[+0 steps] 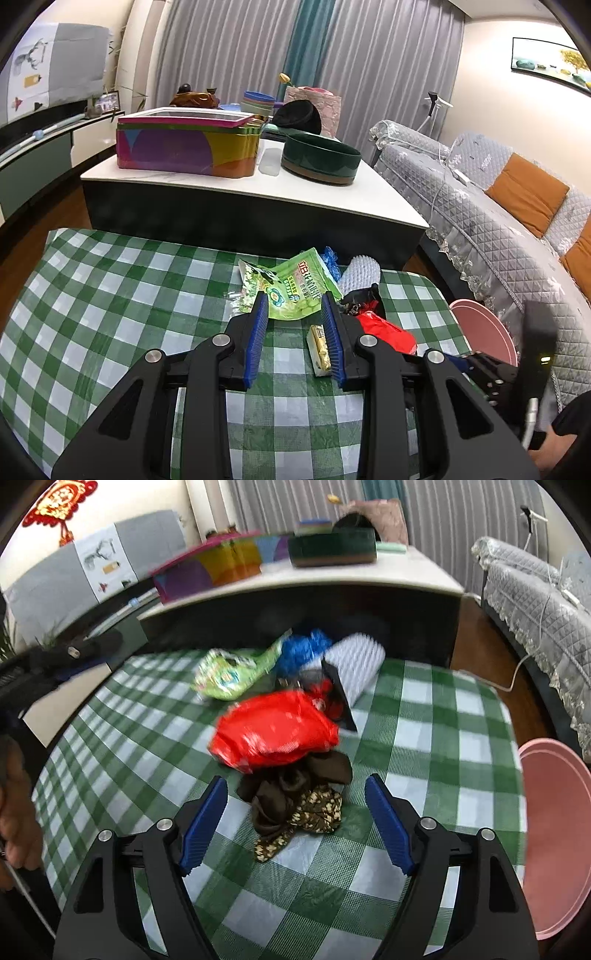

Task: Collect trash
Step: 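Grasp the red plastic bag with the left tool while the right tool grasps the brown patterned cloth, then lift the red bag with the left tool while the right tool lifts the brown cloth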

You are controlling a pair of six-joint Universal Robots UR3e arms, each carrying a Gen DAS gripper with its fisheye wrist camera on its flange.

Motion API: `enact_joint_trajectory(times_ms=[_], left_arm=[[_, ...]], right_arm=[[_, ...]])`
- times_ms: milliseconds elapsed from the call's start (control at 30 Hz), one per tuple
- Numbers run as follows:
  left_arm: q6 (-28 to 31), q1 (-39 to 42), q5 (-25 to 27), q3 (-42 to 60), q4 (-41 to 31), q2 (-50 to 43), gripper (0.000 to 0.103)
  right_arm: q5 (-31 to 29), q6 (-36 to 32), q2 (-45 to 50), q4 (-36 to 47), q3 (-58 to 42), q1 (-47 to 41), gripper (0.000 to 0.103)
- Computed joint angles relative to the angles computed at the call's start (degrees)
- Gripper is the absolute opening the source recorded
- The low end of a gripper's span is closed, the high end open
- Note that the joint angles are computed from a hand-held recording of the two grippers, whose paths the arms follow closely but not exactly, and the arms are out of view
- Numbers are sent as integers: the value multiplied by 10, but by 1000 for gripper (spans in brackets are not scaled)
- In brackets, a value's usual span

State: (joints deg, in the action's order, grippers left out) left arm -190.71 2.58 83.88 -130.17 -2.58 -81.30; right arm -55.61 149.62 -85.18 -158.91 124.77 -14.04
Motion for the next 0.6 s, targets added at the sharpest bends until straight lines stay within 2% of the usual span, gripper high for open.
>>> enact_joint_trajectory(times_ms=[100, 167, 200, 233, 333, 600], left_arm=[[-5, 2, -14, 3, -2, -8, 30], [-9, -3, -18, 10, -1, -19, 30], [-10, -6, -19, 13, 0, -25, 30], [-10, -11, -19, 17, 2, -33, 30], [-15, -29, -15, 33, 5, -61, 30], [-46, -83, -15, 101, -5, -154, 30]], right_arm=[[-3, 0, 16, -4, -5, 3, 74], [10, -13, 14, 8, -5, -5, 60], [13, -18, 13, 14, -5, -8, 49], [17, -24, 8, 19, -3, -13, 46], [36, -53, -13, 52, 4, -37, 41], [47, -115, -71, 102, 31, -106, 39]])
